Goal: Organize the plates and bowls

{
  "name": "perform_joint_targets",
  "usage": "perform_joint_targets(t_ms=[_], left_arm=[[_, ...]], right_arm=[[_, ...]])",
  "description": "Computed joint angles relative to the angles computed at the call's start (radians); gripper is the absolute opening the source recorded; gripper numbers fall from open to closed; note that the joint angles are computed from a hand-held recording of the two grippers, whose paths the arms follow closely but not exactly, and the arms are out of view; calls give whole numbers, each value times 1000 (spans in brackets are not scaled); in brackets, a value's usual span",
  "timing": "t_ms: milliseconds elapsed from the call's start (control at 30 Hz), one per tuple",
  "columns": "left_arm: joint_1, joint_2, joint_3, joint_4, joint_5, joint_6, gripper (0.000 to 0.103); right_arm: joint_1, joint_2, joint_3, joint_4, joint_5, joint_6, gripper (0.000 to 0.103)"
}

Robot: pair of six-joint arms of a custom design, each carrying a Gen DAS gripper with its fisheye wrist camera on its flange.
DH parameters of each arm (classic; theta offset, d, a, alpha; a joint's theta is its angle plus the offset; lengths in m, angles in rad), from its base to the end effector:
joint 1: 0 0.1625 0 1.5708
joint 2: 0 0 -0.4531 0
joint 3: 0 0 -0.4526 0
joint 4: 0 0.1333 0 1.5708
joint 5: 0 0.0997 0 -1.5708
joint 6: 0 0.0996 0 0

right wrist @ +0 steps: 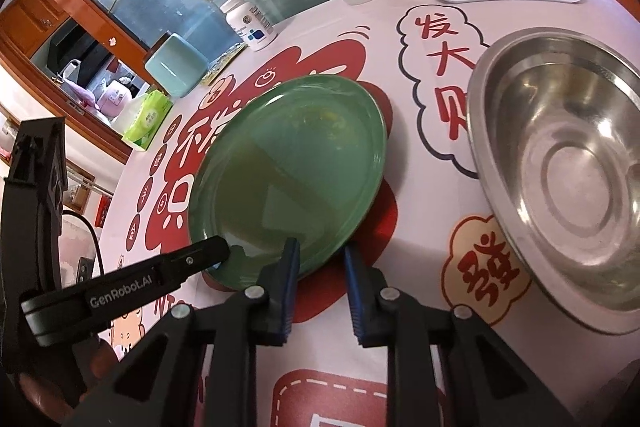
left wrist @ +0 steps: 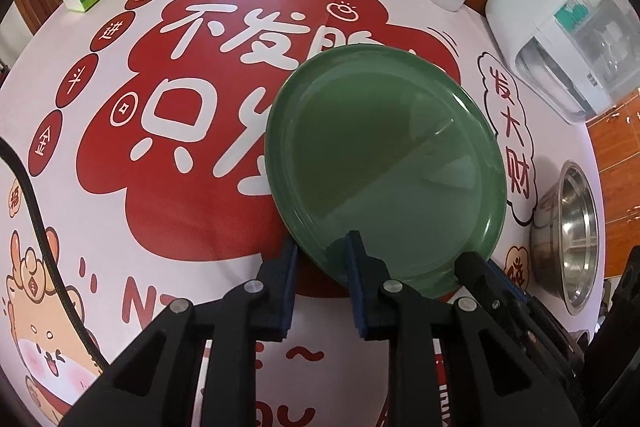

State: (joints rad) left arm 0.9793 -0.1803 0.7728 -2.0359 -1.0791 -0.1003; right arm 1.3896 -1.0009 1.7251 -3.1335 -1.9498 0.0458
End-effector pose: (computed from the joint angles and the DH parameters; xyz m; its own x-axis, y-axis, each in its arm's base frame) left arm -0.3571 -0.8551 -0.1088 -0.7502 0.4562 -0.4787 0.4804 0.8734 0.0795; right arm -0.0347 -0.7246 0.2564 -0.8578 0.4677 0.2131 0.1599 0.6369 -0.7542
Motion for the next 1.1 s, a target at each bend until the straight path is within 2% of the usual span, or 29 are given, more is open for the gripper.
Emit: perform_joint_targets(t_ms=[167,200,233,267,300,367,500,633,800,1100], left_arm=[[-6,-17,27,-20,7,15,21],[-7,-20,32,-26,9,18,21],[-8,-24,35,-34,6,24,22],[-7,-26,35,-34,-5,26,22],[-6,-26,29,-24,-26,26,22],[-12,-25,25,-12,-23,29,22],[-11,-20,18,22,-23,3,22],[-12,-26,29,47,2,-10,21],[-15,-55,75,22,3,19,20],[-19,-61,71,30,42,34,19]], right_arm=[[4,-6,7,-9,6,-8,20],[5,-8,12,-20,12,-17,17],[6,-10,14,-24,23,-27,2],[4,-14,16,-16,54,-41,0],[8,-14,11,6,73,-54,0],[18,-7,3,13,64,-66,0],[20,-10,10,14,84,-33,0],[19,-15,13,10,49,-3,0],[19,-23,18,-7,-3,7,1],[16,-34,30,-21,-73,48,1]])
